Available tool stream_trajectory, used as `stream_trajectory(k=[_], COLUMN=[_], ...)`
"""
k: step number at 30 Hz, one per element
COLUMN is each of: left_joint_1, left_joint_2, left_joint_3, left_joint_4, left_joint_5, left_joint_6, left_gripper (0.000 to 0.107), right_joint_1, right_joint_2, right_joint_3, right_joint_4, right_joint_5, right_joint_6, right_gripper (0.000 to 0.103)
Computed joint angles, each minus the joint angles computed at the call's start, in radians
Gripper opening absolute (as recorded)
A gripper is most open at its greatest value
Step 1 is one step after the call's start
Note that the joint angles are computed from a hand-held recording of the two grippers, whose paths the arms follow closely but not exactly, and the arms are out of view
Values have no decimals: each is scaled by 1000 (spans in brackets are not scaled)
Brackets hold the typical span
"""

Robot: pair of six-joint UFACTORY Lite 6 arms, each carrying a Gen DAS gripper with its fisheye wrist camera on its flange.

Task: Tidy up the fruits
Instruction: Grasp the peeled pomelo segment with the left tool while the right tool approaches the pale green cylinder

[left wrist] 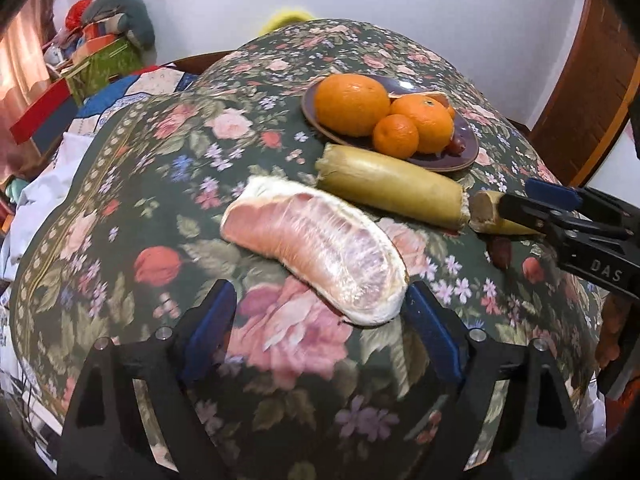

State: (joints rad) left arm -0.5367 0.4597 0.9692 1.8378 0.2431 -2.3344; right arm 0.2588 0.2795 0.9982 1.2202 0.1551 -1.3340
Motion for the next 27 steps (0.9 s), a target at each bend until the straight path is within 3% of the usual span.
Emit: stream_trajectory(k=[7,10,16,27], left_joint_1=[26,45,36,35], left_joint_2=[-52,-44,50,126], left_joint_3=[-53,-28,88,165], left_joint_4=[138,286,-2,33], left_joint_5=[-53,-101,-101,-79], left_joint_6=[-150,-300,-5,-27], left_gripper=[85,85,85,85], right_joint_1=[-84,-133,-172,-176], right_joint_2=[-69,-99,-94,63], right_joint_3=[-58,-92,-111,40], right_joint_4=[-149,-65,-67,-56], right_joint_5=[40,101,147,235], right_joint_6=[153,89,96,132], right_gripper=[48,48,48,51])
